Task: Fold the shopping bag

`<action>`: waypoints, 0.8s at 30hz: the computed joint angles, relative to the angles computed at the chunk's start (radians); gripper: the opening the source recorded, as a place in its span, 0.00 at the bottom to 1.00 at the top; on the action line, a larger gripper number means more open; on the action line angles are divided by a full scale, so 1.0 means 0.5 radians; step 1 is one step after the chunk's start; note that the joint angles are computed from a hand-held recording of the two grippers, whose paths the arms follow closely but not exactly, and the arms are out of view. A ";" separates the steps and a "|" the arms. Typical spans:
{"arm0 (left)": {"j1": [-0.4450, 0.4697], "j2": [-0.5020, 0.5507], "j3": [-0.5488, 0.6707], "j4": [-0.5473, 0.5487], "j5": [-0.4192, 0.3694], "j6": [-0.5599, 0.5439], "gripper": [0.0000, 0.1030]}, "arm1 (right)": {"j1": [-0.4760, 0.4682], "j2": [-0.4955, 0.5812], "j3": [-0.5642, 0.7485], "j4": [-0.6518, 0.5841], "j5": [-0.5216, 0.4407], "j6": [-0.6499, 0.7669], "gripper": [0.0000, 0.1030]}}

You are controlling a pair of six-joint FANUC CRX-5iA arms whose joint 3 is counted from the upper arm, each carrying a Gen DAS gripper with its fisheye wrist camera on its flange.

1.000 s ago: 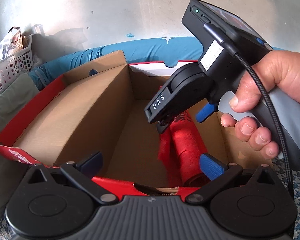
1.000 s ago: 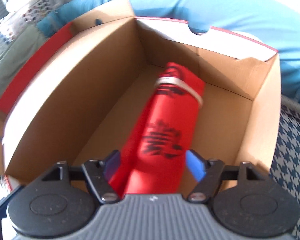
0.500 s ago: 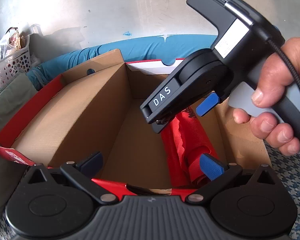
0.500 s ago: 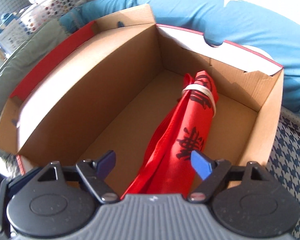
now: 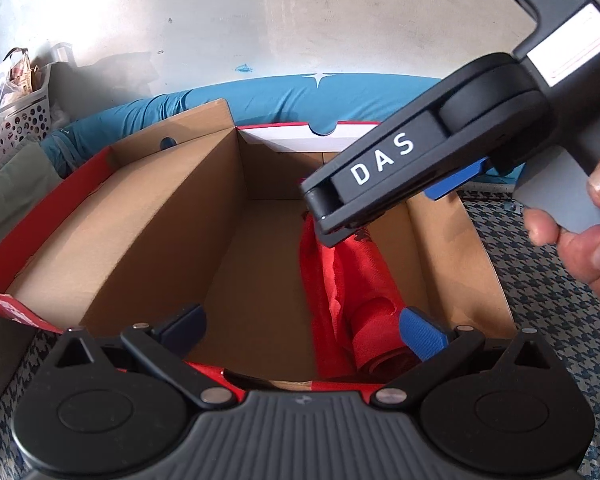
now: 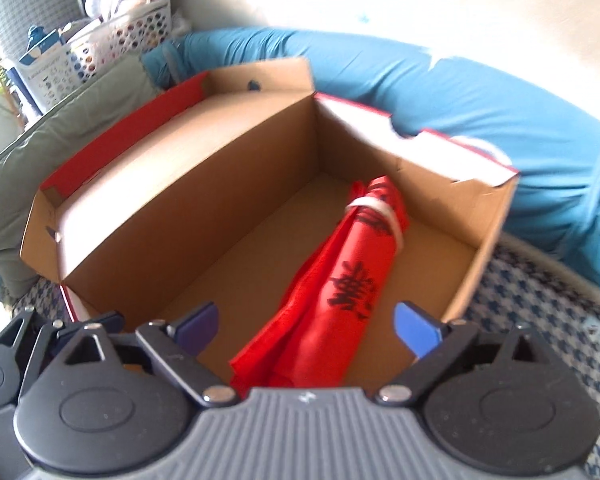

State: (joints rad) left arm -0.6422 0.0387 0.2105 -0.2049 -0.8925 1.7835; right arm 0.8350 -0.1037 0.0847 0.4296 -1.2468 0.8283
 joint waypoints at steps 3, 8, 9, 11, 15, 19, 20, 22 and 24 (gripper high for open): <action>-0.021 0.019 0.025 -0.007 -0.013 -0.017 1.00 | 0.091 -0.093 -0.124 0.174 0.024 -0.164 0.93; -0.087 0.060 0.099 -0.088 -0.063 0.028 1.00 | 0.187 -0.186 -0.243 0.360 0.015 -0.304 0.93; -0.105 0.071 0.120 -0.120 -0.082 0.056 1.00 | 0.200 -0.201 -0.260 0.386 0.004 -0.318 0.94; -0.126 0.085 0.148 -0.154 -0.105 0.102 1.00 | 0.218 -0.238 -0.299 0.433 -0.006 -0.331 0.96; -0.170 0.108 0.198 -0.215 -0.128 0.236 1.00 | 0.213 -0.293 -0.364 0.509 -0.014 -0.387 1.00; -0.210 0.130 0.237 -0.247 -0.134 0.272 1.00 | 0.179 -0.318 -0.358 0.481 -0.035 -0.398 1.00; -0.221 0.139 0.251 -0.252 -0.142 0.275 1.00 | 0.175 -0.328 -0.361 0.480 -0.043 -0.401 1.00; -0.242 0.156 0.277 -0.266 -0.156 0.284 1.00 | 0.162 -0.339 -0.363 0.462 -0.049 -0.387 1.00; -0.266 0.169 0.305 -0.310 -0.182 0.323 1.00 | 0.150 -0.354 -0.371 0.450 -0.039 -0.385 1.00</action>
